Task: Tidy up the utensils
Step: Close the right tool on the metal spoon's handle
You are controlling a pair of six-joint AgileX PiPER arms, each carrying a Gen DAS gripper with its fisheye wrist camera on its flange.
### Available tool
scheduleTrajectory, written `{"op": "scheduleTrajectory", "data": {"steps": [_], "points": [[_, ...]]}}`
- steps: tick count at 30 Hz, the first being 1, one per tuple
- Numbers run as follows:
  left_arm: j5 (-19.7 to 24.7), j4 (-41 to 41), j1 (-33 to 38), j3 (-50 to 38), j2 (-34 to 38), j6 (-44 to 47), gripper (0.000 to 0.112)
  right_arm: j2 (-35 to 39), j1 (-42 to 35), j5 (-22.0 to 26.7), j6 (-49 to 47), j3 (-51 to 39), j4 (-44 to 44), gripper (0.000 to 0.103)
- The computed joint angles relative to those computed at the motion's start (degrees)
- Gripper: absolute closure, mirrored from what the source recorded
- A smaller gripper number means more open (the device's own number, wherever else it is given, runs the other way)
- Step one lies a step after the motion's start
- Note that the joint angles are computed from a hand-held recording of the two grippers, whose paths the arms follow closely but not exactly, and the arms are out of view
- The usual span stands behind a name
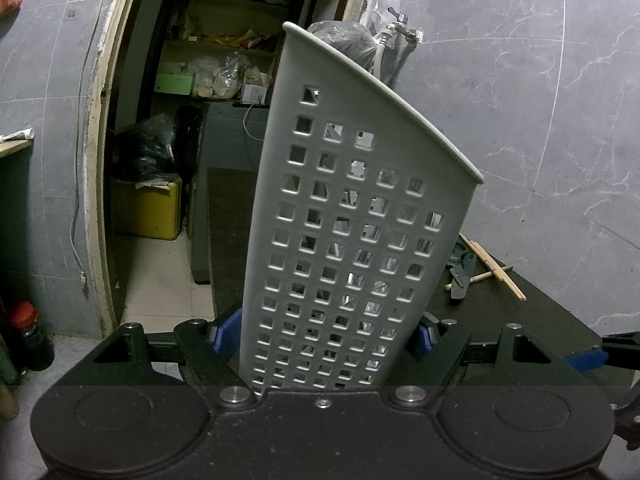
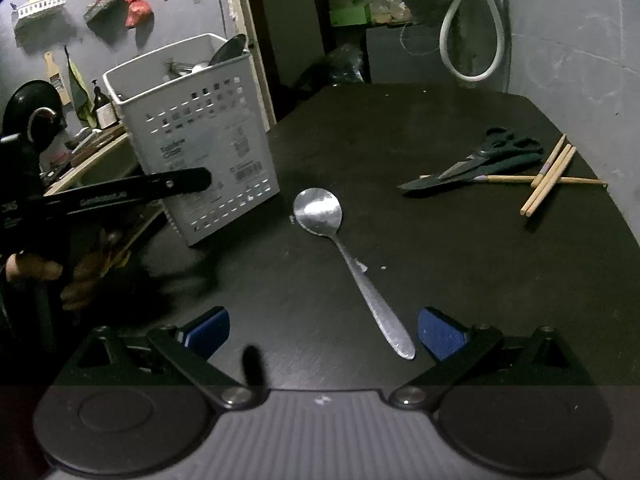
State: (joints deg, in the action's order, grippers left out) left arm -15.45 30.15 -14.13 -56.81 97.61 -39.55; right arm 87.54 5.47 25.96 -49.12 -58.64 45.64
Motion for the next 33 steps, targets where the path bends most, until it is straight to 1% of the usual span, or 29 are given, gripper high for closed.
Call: {"op": "scheduleTrajectory", "data": {"steps": [3,9,19,23,26,27,28,29,33], "points": [[0.0,0.2,0.0,0.0,0.0,-0.3,0.032,0.4,0.2,-0.3,1.5,-0.3,-1.6,0.001],[0.0,0.1,0.0,0.0,0.0,-0.1,0.032,0.0,0.1,-0.2,1.2,0.2,-1.1,0.001],[0.0,0.1,0.0,0.0,0.0,-0.1,0.032,-0.7,1.7,0.5,2.8,0.5,-3.3,0.001],[0.0,0.1,0.1,0.0,0.0,-0.1,0.032,-1.0,1.7,3.2,-2.3,1.0,1.5,0.001],[0.0,0.0,0.0,0.0,0.0,0.0,0.032,-0.1,0.3,9.6,-9.9,0.0,8.5,0.001],[0.0,0.0,0.0,0.0,0.0,0.0,0.032,0.2,0.1,10.9,-11.6,-0.3,10.0,0.001],[0.0,0.1,0.0,0.0,0.0,0.0,0.032,0.4,-0.1,11.3,-13.1,-0.6,11.3,0.001],[0.1,0.0,0.1,0.0,0.0,0.1,0.032,0.5,-0.1,10.7,-13.6,-1.0,11.6,0.001],[0.1,0.0,0.0,0.0,0.0,0.0,0.032,3.4,-0.6,7.1,-12.2,-5.3,11.4,0.001]]}}
